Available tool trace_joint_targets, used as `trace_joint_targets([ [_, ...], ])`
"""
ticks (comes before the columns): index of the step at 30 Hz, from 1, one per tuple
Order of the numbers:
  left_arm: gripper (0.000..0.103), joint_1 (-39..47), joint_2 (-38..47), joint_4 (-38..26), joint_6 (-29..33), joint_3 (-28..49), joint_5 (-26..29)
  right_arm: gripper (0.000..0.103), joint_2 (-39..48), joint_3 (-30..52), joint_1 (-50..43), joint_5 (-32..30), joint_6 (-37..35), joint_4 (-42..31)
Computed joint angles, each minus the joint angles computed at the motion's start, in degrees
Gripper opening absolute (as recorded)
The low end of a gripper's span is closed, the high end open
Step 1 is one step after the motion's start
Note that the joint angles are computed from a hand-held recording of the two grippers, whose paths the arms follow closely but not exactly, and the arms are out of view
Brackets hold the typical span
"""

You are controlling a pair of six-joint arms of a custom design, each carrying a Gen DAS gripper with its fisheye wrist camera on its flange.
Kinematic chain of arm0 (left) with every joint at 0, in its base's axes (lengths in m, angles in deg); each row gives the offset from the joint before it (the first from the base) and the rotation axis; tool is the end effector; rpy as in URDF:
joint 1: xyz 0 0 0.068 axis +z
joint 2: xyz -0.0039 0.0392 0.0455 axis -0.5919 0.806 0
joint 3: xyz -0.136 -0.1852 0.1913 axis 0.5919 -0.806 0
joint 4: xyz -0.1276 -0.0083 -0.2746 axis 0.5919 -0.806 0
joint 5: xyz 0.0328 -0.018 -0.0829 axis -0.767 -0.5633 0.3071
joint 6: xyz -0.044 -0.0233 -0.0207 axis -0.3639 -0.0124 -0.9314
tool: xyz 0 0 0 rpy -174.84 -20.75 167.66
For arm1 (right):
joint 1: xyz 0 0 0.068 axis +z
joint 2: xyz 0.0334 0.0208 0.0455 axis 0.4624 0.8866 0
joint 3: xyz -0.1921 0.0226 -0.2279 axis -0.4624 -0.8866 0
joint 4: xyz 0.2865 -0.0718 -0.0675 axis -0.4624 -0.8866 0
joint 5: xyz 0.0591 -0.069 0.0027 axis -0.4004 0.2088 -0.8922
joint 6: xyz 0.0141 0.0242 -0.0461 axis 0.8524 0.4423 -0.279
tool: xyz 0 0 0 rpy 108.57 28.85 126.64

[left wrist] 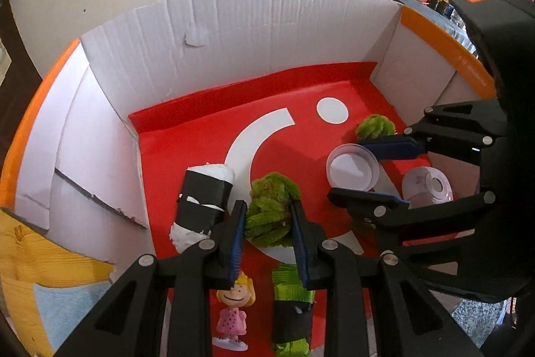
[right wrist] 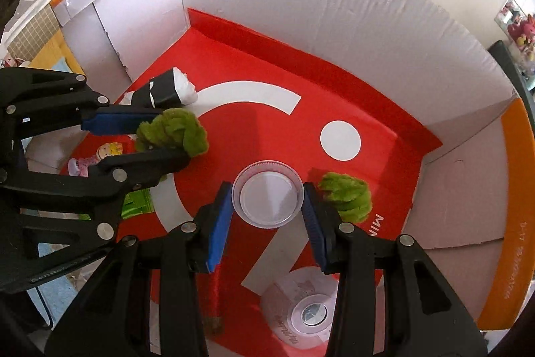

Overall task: Organize objects
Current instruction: 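Lift and carry the yarn bundle and clear lid over the box, then lower both items onto the red floor and open both tools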

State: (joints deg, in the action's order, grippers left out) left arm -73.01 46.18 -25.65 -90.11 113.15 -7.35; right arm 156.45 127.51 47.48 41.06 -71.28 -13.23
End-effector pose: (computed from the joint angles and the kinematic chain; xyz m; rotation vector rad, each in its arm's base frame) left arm 0.2151 -0.1458 0.0987 -0.2645 2.6057 -0.0160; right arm 0.3289 0.1265 0.0948 -1.2720 2.4389 0.1993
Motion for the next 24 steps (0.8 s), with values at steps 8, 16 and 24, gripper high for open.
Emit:
trace_joint_targets([
  [8, 0.027, 0.7, 0.6, 0.3, 0.0, 0.1, 1.1, 0.040, -0.2, -0.4, -1.1, -0.6, -0.9, -0.4],
  [16, 0.027, 0.9, 1.6, 1.1, 0.2, 0.4, 1.0, 0.040, -0.2, -0.5, -2.1, -1.1, -1.6, -0.7],
  [24, 0.027, 0.9, 1.2, 1.2, 0.0, 0.2, 1.1, 0.045, -0.6, -1.2, -3.4, -1.4, -2.6, -0.6],
])
